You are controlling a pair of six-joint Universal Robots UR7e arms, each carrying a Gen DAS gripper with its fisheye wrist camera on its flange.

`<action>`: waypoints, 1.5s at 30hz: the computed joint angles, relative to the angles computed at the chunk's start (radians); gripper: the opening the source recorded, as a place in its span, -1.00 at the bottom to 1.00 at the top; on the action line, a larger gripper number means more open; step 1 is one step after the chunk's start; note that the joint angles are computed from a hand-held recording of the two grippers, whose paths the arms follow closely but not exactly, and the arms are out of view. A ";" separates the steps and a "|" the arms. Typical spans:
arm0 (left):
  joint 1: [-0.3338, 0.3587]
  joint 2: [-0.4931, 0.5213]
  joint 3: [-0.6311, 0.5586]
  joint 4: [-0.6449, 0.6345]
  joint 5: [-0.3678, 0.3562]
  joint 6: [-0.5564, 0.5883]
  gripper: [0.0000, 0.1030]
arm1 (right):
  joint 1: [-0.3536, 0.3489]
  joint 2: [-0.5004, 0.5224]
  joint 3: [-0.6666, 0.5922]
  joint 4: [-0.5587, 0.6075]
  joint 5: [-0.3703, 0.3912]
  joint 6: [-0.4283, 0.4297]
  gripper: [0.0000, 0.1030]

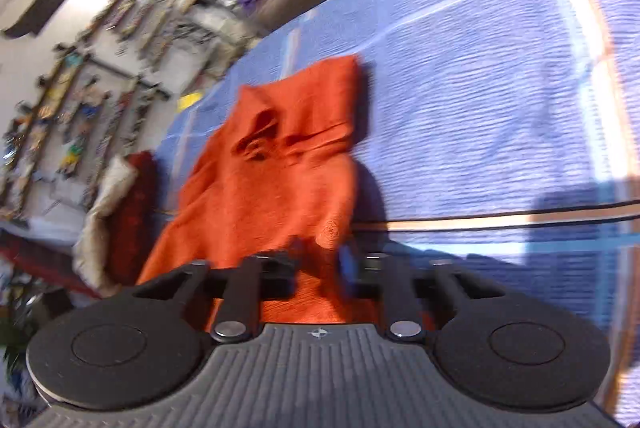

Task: Fold small clothes
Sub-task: 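Lay the sleeve across the body with the left gripper while the right gripper folds the sweater side inward, then fold the sweater side again with the right gripper while the left gripper releases the cuff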

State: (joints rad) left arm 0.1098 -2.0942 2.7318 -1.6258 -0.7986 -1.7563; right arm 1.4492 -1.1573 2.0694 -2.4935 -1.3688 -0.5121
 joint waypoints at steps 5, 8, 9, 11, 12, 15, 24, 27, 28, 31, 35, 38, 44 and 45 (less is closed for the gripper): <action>0.099 0.057 -0.003 -0.146 0.053 0.131 -0.71 | 0.122 0.063 -0.080 -0.187 -0.201 -0.016 -0.92; 0.151 0.127 -0.014 -0.266 0.099 0.225 -0.71 | 0.193 0.171 -0.154 -0.422 -0.384 -0.042 -0.94; 0.166 0.151 -0.016 -0.309 0.109 0.254 -0.71 | 0.215 0.225 -0.188 -0.496 -0.448 -0.074 -0.94; 0.195 0.194 -0.021 -0.380 0.118 0.299 -0.70 | 0.241 0.305 -0.243 -0.571 -0.518 -0.132 -0.95; 0.205 0.211 -0.023 -0.401 0.121 0.310 -0.70 | 0.251 0.337 -0.253 -0.617 -0.536 -0.173 -0.95; 0.220 0.228 -0.026 -0.402 0.116 0.302 -0.70 | 0.264 0.420 -0.287 -0.701 -0.593 -0.289 -0.80; 0.206 0.138 -0.006 -0.288 0.089 0.225 -0.68 | 0.118 0.138 -0.100 -0.593 -0.395 0.073 0.89; 0.206 0.164 -0.008 -0.306 0.097 0.223 -0.67 | 0.042 0.031 -0.078 -0.372 -0.277 0.279 0.91; 0.205 0.176 -0.008 -0.319 0.097 0.224 -0.67 | 0.025 0.007 -0.072 -0.310 -0.259 0.310 0.89; 0.197 0.207 -0.009 -0.353 0.092 0.231 -0.62 | -0.016 -0.043 -0.027 -0.228 -0.185 0.332 0.75; 0.190 0.230 -0.018 -0.364 0.078 0.247 -0.61 | -0.025 -0.033 -0.002 -0.260 -0.118 0.296 0.31; 0.178 0.220 -0.023 -0.336 0.069 0.245 -0.61 | 0.054 0.004 -0.045 -0.284 -0.263 0.279 -0.79; 0.186 0.206 -0.013 -0.333 0.061 0.235 -0.61 | 0.183 0.202 -0.198 -0.611 -0.633 0.128 -0.78; 0.185 0.207 -0.013 -0.334 0.062 0.233 -0.61 | 0.175 0.217 -0.211 -0.650 -0.616 0.185 -0.78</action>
